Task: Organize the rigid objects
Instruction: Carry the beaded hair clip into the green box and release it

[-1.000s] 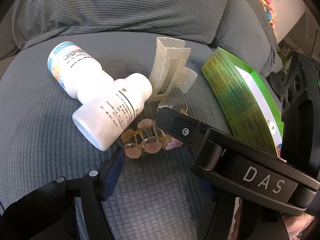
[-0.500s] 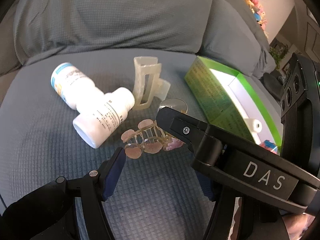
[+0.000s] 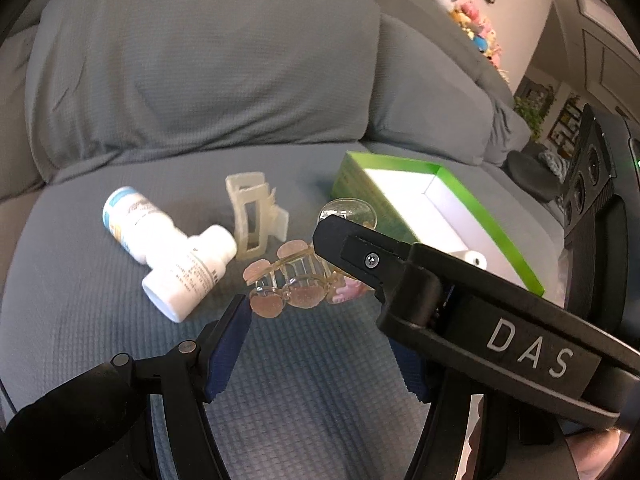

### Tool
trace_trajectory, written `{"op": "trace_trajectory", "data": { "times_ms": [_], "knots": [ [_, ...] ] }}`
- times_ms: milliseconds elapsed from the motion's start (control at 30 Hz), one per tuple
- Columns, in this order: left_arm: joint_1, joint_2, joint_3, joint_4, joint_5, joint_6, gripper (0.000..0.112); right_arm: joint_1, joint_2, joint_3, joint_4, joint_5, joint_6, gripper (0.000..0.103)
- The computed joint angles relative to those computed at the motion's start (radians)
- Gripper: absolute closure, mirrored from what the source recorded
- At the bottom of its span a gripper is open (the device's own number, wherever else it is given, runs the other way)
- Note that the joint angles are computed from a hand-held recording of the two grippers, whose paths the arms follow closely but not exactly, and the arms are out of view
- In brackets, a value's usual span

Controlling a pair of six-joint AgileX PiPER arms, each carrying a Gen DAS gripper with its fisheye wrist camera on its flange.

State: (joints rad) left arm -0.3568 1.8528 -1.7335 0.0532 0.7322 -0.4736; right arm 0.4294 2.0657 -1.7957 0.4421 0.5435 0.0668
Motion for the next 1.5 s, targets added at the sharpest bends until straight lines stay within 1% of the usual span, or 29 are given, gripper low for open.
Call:
{"op": "trace_trajectory", "data": {
  "times_ms": [167, 300, 467, 633, 700, 800, 1167, 1500],
  "knots": [
    [-0.020, -0.010, -0.001, 0.024, -0.029, -0.003, 0.044, 0.002, -0.046, 0.057, -0.013, -0.061, 0.008, 0.030],
    [-0.039, -0.010, -0.010, 0.058, -0.038, -0.022, 0.044, -0.005, -0.073, 0.095, 0.014, -0.093, -0.014, 0.030],
    [-0.055, -0.003, -0.022, 0.061, -0.063, -0.013, 0.044, -0.011, -0.112, 0.142, -0.007, -0.134, 0.008, 0.029],
    [-0.079, 0.023, -0.075, 0.072, -0.061, 0.006, 0.044, -0.029, -0.155, 0.201, 0.010, -0.184, -0.005, 0.029],
    [-0.086, 0.035, -0.092, 0.064, -0.067, 0.020, 0.044, -0.036, -0.173, 0.226, 0.000, -0.204, 0.004, 0.029],
    [-0.096, 0.056, -0.115, 0.053, -0.079, 0.032, 0.044, -0.052, -0.189, 0.255, 0.027, -0.223, -0.020, 0.029],
    [-0.119, 0.168, -0.273, -0.043, -0.041, 0.115, 0.044, -0.103, -0.218, 0.300, -0.075, -0.235, 0.081, 0.029],
    [-0.143, 0.299, -0.480, -0.100, 0.045, 0.171, 0.044, -0.167, -0.240, 0.342, -0.081, -0.233, 0.091, 0.029]
  ]
}}
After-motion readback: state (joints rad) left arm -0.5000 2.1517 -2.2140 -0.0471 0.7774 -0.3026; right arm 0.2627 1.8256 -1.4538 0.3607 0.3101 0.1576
